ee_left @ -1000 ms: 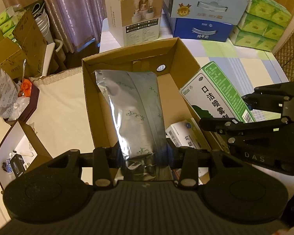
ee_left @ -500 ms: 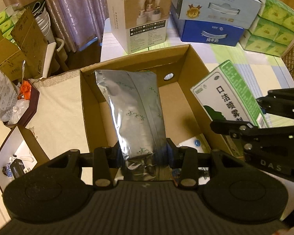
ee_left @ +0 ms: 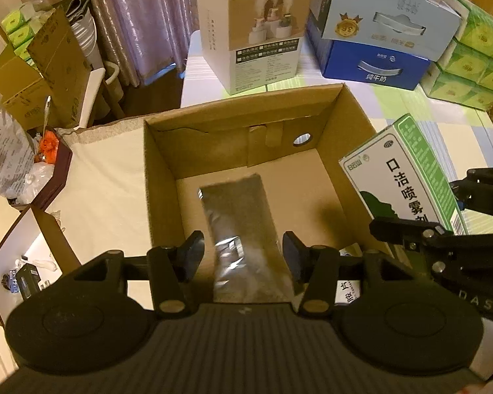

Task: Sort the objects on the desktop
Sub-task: 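Open the left tool to drop the foil bag while the right tool releases the green box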

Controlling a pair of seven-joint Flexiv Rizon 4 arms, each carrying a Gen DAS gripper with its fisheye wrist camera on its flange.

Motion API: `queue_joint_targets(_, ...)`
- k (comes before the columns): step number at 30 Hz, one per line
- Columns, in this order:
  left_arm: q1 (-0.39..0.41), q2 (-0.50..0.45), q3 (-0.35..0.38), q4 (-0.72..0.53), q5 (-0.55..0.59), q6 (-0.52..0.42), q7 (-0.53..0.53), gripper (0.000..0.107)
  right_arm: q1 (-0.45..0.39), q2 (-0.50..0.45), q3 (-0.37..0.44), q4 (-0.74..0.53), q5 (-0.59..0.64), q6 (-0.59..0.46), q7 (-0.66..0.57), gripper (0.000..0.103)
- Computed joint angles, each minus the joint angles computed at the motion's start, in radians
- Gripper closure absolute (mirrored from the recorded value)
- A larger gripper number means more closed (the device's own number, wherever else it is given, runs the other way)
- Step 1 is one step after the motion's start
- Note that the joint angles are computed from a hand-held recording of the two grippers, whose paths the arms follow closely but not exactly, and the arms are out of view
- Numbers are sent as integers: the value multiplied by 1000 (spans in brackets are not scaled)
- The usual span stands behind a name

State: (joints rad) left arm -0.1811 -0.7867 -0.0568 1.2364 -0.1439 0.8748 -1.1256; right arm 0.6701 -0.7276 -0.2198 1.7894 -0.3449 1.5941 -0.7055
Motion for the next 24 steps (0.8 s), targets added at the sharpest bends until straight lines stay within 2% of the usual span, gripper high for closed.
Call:
queue_joint_targets(11, 20, 66, -13, 95, -7, 38, 61, 60, -17, -2, 28, -23, -6, -28, -1, 75)
queue_joint_targets(24, 24, 99, -12, 149, -6, 70, 113, 53, -62, -26, 86, -73, -28, -67, 5, 75)
